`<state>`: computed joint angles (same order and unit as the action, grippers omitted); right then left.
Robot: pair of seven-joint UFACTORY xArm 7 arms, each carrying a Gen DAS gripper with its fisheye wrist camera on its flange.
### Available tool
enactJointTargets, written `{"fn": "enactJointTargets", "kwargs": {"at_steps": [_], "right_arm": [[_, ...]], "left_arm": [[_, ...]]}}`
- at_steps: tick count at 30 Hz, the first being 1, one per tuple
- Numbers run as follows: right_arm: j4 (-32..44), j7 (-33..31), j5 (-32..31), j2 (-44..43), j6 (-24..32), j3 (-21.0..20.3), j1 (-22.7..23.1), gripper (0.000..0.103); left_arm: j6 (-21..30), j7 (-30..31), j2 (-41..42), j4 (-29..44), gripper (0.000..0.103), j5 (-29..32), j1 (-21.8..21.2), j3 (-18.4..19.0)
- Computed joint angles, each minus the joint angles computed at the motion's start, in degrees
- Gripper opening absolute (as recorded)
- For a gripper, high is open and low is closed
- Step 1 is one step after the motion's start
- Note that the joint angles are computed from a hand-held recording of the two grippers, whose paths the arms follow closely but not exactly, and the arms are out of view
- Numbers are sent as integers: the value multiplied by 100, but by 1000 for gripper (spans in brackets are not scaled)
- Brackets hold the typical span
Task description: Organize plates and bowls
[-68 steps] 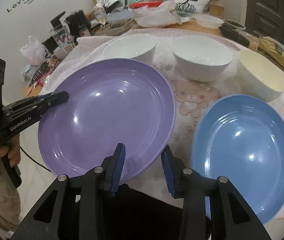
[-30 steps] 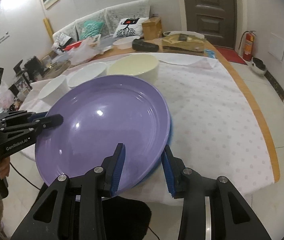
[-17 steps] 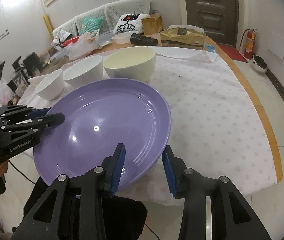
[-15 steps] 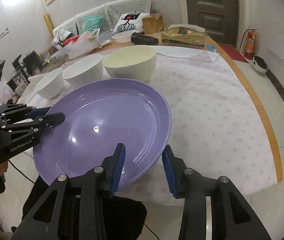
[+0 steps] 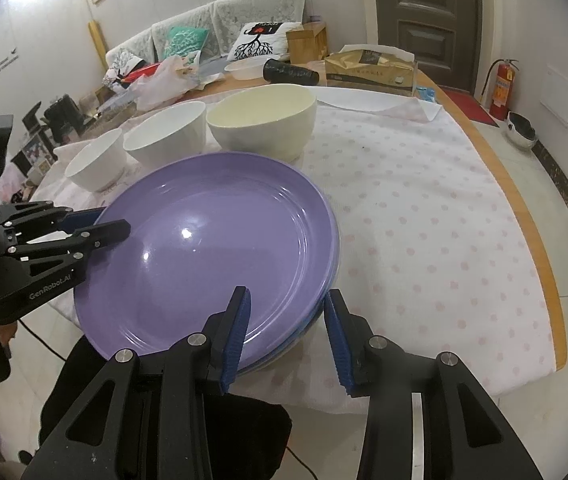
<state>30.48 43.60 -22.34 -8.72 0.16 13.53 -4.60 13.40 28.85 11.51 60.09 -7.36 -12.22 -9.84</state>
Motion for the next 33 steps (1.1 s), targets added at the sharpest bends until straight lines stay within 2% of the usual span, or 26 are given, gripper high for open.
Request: {"fn": "enactJointTargets", "kwargs": {"at_steps": [3,5,7,10,12,14,18,20,22,23,26,30,33], "right_arm": [[36,391,-425,-58,59,336,-401,34],[56,610,-604,-133,114,408,-516,34],[61,594,-551,-190,125,277,-394,34],[153,523,-484,-213,114,208,-290,34],[281,433,-453,-159,83,184,-208,34],[449,142,-211,-32,35,-7,96,35],[919,-978,809,347,88,-569,1020,42],[1227,-1338,1085,571,207,-616,1226,43],[1616,-1808,1435,854,366,-649,1404,43],[1783,-2061,1643,977,432,-648,1463,43],[2329,-2720,2151,1387,622,-583,1559,44],[3194,-2763,1933,2068,936,-775,1771,50],[3889,-2890,2048,2620,1296,-790,1763,50]], "left_arm": [[46,203,13,34,19,-216,103,-102],[94,434,5,58,19,-486,206,-203],[90,690,-26,68,21,-781,294,-282],[153,1378,-117,117,28,-1553,520,-483],[252,1767,-166,212,28,-1991,585,-495],[354,2100,-185,354,29,-2324,623,-437],[612,2612,-109,738,33,-2837,718,-277],[764,2729,16,1004,36,-2913,760,-191],[1241,2840,200,1413,42,-3045,884,-158],[1558,2859,346,1708,43,-3090,954,-132],[1802,2794,698,2304,44,-2935,961,-59],[2078,2334,1402,3294,44,-2278,841,40],[2685,1781,2165,4382,44,-1702,747,96]]}}
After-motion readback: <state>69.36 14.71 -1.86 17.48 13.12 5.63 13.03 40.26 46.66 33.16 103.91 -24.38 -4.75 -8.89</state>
